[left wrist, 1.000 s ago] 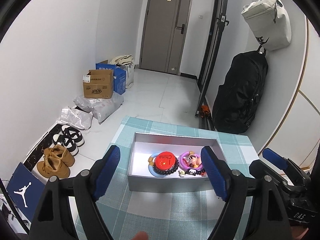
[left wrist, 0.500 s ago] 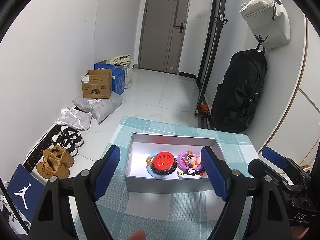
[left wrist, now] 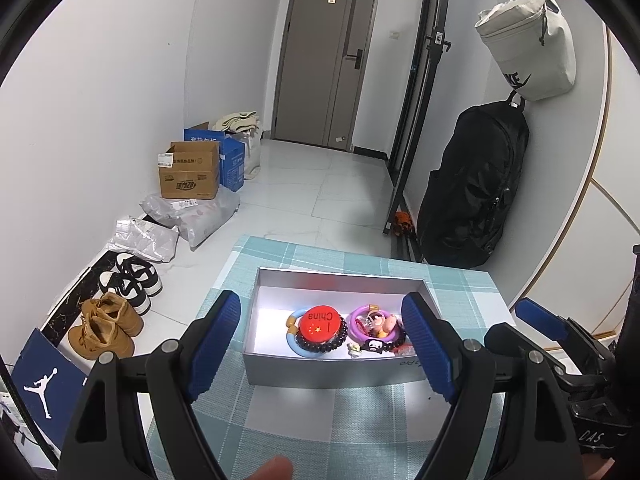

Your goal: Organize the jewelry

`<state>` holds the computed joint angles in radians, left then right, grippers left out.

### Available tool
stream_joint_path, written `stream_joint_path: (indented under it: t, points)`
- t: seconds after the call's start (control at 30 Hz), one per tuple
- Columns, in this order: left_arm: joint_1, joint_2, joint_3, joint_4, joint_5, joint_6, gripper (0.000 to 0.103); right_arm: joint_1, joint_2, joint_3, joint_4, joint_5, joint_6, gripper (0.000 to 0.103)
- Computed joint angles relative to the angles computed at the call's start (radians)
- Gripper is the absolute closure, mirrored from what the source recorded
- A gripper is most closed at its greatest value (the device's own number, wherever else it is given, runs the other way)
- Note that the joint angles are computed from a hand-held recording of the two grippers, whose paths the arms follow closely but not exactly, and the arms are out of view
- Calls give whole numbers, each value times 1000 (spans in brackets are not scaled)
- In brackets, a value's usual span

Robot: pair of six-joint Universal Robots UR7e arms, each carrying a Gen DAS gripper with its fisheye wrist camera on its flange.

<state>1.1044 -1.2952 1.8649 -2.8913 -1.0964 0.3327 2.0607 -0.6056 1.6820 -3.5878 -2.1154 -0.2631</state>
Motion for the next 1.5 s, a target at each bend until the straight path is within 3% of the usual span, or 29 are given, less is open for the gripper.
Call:
stream_joint_path:
  t: [1.5]
  points:
    - [4, -3, -8, 44, -21, 5, 24, -3, -2, -1, 14, -10, 10, 8]
